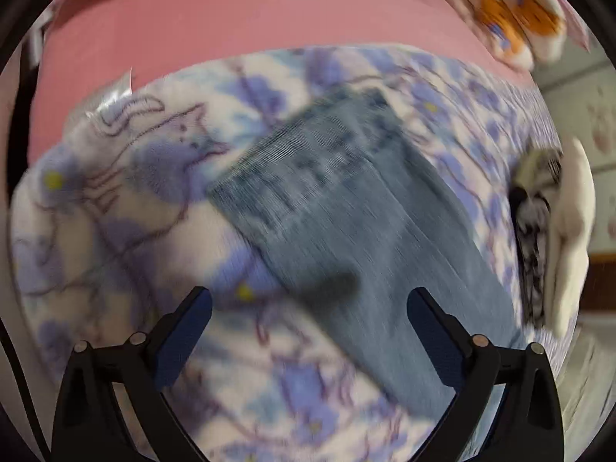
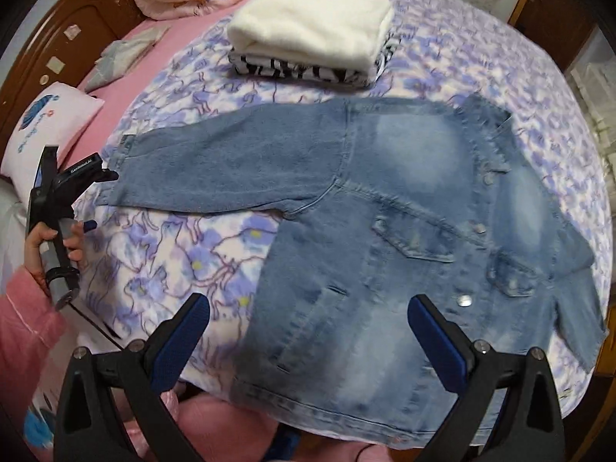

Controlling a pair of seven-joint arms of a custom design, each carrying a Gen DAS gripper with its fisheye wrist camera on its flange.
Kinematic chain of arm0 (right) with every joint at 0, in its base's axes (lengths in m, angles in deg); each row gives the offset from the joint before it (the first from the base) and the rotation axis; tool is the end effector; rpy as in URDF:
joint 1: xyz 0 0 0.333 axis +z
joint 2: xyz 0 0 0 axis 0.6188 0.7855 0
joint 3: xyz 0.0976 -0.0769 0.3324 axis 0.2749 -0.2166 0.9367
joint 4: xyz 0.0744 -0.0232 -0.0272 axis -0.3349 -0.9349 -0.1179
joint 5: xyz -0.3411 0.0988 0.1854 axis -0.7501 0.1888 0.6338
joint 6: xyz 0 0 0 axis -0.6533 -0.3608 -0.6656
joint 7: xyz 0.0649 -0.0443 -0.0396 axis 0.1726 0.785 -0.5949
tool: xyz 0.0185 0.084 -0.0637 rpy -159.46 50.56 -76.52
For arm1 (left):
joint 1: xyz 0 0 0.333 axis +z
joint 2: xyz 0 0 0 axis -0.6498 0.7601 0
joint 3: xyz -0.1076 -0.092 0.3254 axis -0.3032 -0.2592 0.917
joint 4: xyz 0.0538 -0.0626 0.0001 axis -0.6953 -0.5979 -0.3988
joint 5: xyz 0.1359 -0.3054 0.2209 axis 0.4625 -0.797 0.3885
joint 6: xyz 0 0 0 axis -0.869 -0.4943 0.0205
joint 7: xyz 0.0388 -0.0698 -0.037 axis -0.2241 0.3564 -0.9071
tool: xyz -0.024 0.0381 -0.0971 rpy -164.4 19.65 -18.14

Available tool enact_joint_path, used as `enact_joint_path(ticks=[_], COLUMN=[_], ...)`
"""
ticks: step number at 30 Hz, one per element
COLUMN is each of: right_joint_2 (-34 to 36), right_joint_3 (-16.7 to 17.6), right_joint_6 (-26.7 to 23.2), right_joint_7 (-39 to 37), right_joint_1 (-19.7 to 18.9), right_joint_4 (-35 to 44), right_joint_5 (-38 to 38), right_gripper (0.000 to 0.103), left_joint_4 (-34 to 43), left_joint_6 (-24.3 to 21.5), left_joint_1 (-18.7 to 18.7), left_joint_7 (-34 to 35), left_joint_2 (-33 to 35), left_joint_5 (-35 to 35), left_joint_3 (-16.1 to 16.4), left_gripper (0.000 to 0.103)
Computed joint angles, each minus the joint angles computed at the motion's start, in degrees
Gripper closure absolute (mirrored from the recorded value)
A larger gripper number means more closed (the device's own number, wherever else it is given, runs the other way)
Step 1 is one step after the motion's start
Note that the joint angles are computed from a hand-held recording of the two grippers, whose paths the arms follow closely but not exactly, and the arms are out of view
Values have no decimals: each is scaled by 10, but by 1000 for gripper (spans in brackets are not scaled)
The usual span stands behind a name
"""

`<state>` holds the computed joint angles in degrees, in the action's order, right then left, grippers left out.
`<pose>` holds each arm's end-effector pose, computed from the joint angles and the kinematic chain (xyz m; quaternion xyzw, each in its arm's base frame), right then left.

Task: Fold large clothes
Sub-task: 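Move the left gripper to the denim sleeve cuff and grasp it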

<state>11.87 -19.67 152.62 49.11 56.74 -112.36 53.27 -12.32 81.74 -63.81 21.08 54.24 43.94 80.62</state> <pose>0.6810 0.2338 0.6772 -0.8171 0.5711 -0.0260 0.0741 0.6658 -0.3762 0.4787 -0.9714 0.1658 -0.1684 0.0240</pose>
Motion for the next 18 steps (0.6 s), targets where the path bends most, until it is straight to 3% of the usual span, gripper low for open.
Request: enact_joint_path(ticks=[2, 7, 9, 13, 15, 18], right_joint_2=[21, 30, 39, 41, 39, 20], right_joint_3=[1, 2, 1, -3, -2, -1], right_joint_6=[-31, -43, -49, -47, -45, -31], right_joint_7=[19, 27, 25, 24, 29, 39], right_joint_1=[2, 5, 9, 14, 11, 8], right_joint_4=[27, 27, 39, 34, 27, -14], right_joint_5=[6, 11, 5, -3, 1, 7], right_gripper=[3, 3, 3, 3, 3, 3], left_joint_4=[-16, -31, -19, 34, 40, 27], left_joint_6=[8, 15, -2, -65, -78, -78], left_joint_1=[-3, -8, -12, -7, -10, -18], left_joint_7=[-21, -54, -59, -33, -28, -42], left_joint_2=[-1, 0, 6, 34, 36, 24], left_joint_5=[13, 57, 77, 71, 74, 92], left_joint_3=[10, 28, 33, 27, 27, 33], left_gripper=[5, 6, 13, 37, 41, 64])
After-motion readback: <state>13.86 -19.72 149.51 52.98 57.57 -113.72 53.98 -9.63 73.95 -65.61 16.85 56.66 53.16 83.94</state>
